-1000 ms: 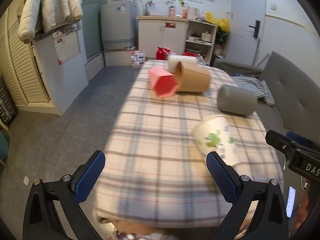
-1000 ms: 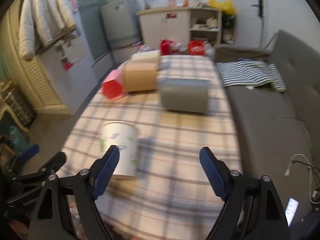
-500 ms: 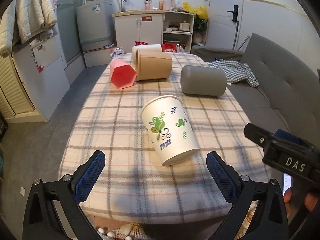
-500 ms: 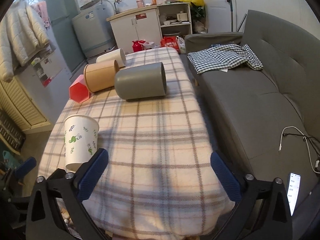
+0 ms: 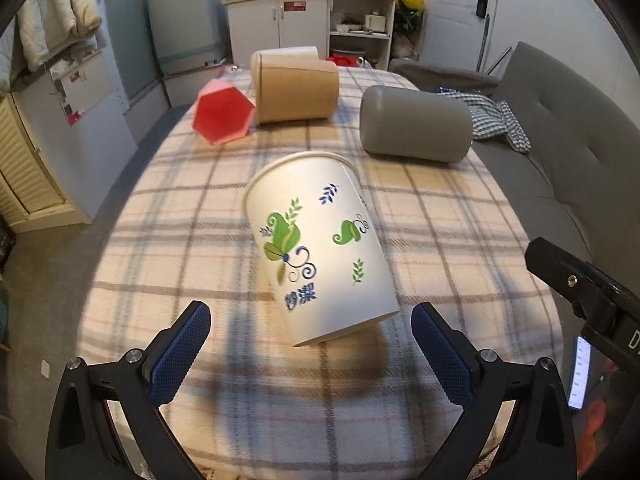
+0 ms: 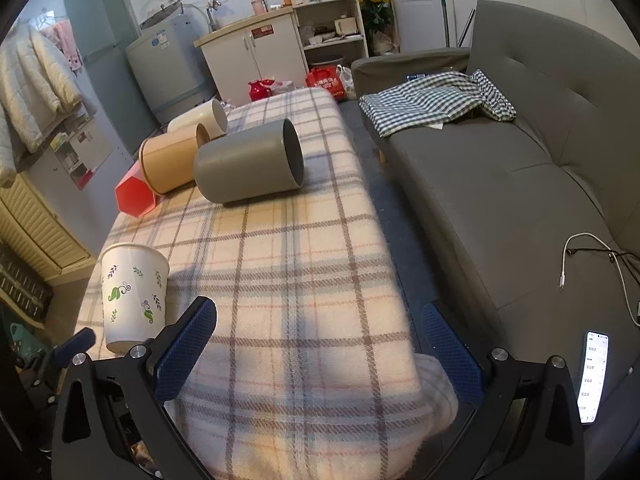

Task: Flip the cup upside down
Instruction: 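Grasp the lying white paper cup at its rim with the left tool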

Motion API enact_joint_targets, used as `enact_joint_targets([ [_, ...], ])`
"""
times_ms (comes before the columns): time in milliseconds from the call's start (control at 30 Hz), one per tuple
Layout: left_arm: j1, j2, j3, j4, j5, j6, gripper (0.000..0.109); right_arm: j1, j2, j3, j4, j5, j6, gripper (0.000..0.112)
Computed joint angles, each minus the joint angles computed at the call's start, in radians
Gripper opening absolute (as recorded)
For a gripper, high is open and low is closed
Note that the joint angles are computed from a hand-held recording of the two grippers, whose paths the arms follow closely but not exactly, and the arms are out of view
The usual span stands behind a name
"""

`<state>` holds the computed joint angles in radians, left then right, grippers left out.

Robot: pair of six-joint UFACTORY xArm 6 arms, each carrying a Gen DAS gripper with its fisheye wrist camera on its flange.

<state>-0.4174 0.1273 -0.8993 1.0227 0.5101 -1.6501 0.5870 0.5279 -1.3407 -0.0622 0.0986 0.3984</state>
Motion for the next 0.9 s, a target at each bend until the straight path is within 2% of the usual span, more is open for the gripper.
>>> enact_joint_targets([
  [33, 0.005, 0.000, 0.003, 0.002, -0.016, 0.002, 0.095, 0.002, 0.004, -0.004, 0.020, 0.003, -0.019, 0.103],
  [67, 0.011, 0.001, 0.006, -0.012, -0.031, 0.018, 0.083, 0.005, 0.010, -0.012, 0.049, 0.007, -0.046, 0.103],
  [133, 0.023, 0.006, 0.011, -0.063, -0.061, 0.072, 0.069, 0.015, 0.019, -0.026, 0.138, 0.022, -0.130, 0.103],
  [200, 0.034, 0.007, 0.023, -0.098, -0.099, 0.101, 0.059, 0.020, 0.020, -0.029, 0.151, 0.025, -0.146, 0.103],
  [233, 0.037, 0.001, 0.032, -0.100, -0.105, 0.101, 0.057, 0.021, 0.020, -0.029, 0.150, 0.024, -0.149, 0.103],
  [567, 0.059, -0.089, 0.077, 0.034, -0.092, 0.012, 0.056, 0.025, 0.010, -0.027, 0.019, 0.040, -0.053, 0.103],
  [767, 0.090, -0.124, 0.077, 0.056, -0.083, 0.027, 0.056, 0.029, 0.006, -0.024, -0.020, 0.047, -0.031, 0.103],
  [900, 0.107, -0.124, 0.048, 0.054, -0.063, 0.082, 0.056, 0.031, 0.009, -0.030, -0.023, 0.053, -0.031, 0.103],
])
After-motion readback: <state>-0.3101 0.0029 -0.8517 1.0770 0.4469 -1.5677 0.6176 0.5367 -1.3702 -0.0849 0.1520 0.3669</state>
